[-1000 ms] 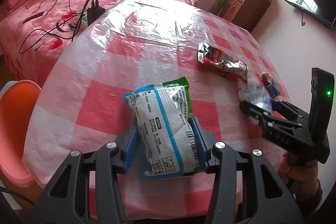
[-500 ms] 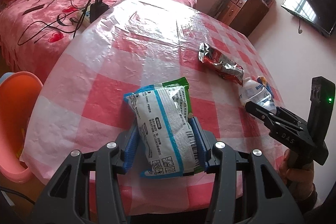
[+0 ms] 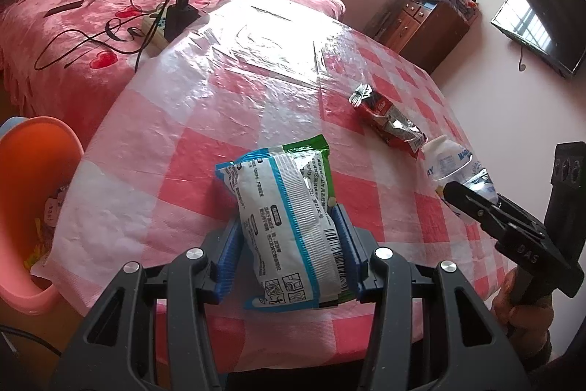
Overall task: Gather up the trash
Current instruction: 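Carry both items to the orange bucket and open both tools to drop them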
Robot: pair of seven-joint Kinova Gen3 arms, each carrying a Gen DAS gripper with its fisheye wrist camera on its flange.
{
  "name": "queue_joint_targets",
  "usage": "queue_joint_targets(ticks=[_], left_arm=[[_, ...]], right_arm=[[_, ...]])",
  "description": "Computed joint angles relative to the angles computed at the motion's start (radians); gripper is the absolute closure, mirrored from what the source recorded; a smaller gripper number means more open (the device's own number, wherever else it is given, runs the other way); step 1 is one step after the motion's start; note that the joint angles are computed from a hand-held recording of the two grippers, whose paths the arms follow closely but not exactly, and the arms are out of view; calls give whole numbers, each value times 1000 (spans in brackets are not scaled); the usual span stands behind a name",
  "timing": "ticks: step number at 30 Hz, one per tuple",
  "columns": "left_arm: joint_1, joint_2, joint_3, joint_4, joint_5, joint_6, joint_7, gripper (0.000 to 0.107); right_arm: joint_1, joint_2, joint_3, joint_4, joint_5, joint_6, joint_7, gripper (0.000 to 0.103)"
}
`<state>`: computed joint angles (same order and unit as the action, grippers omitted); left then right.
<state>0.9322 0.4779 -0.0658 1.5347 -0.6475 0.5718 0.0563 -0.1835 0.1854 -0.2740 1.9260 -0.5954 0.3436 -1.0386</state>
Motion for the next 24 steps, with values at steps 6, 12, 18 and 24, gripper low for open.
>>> queue_joint_targets(ticks=[6,12,18,24], left_arm=[[25,-26,-26,33,-43,-3,61,58],[45,-65,-36,82,-129,25,182,58],[62,-122,-25,162,-228,103,345,58],[53,-185,6,266,-266,213,505,58]], right_arm=[[14,6,-29,-48,-77,59,75,59],[-18,51,-46,-131,-127,142,134,59],[-80,127,-71,-249,-129,226,165,59],[-179,224,-95,-394,-77,278,155,59]])
